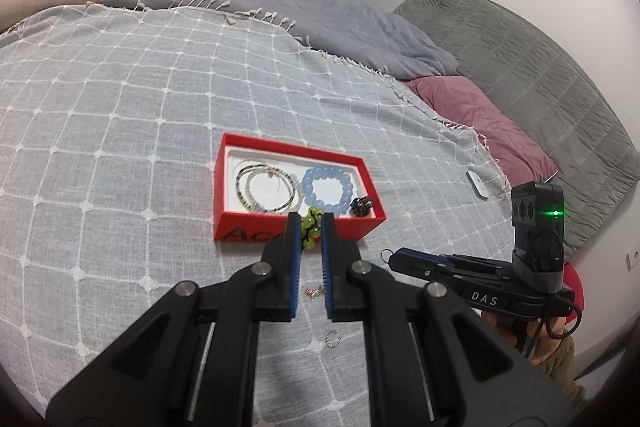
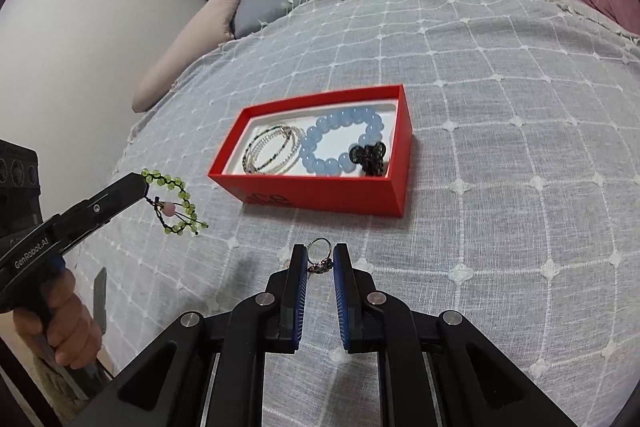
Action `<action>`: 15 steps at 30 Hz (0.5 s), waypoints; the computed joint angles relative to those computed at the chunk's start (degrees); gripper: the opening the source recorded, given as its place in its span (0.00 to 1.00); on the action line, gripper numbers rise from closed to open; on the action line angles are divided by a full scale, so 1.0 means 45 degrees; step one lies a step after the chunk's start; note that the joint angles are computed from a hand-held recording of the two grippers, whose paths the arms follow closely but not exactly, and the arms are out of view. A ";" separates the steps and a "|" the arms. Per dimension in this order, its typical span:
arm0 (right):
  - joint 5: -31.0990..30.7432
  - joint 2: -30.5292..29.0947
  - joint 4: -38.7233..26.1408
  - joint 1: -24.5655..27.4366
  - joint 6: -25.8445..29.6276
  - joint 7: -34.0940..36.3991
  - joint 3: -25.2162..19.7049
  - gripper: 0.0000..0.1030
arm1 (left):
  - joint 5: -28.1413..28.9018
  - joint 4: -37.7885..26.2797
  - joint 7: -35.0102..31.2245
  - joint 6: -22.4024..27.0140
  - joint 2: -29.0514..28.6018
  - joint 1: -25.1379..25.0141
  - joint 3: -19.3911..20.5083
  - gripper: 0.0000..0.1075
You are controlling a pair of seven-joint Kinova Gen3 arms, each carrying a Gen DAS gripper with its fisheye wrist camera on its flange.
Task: Organize jewelry
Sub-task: 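Carry the green strand into the red box with the left tool while the right tool carries the ring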
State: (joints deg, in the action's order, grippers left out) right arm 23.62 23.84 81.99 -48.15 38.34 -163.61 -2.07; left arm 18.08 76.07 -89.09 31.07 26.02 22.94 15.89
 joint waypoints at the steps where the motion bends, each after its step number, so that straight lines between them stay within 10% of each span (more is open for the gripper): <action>1: 0.0051 -0.0027 0.0010 -0.0011 -0.0045 -0.0030 0.0032 0.13 | 0.0217 -0.0139 -0.0140 0.0032 0.0101 -0.0169 0.0196 0.10; 15: 0.0097 0.0196 -0.0572 0.0520 -0.0352 0.0403 0.0253 0.13 | 0.0178 -0.2443 0.0137 0.0732 0.1596 0.0261 -0.0102 0.10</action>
State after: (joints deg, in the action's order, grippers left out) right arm 24.05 24.72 79.42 -45.81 36.76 -161.80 -0.94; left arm 18.88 65.08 -88.48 34.37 33.20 24.12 15.43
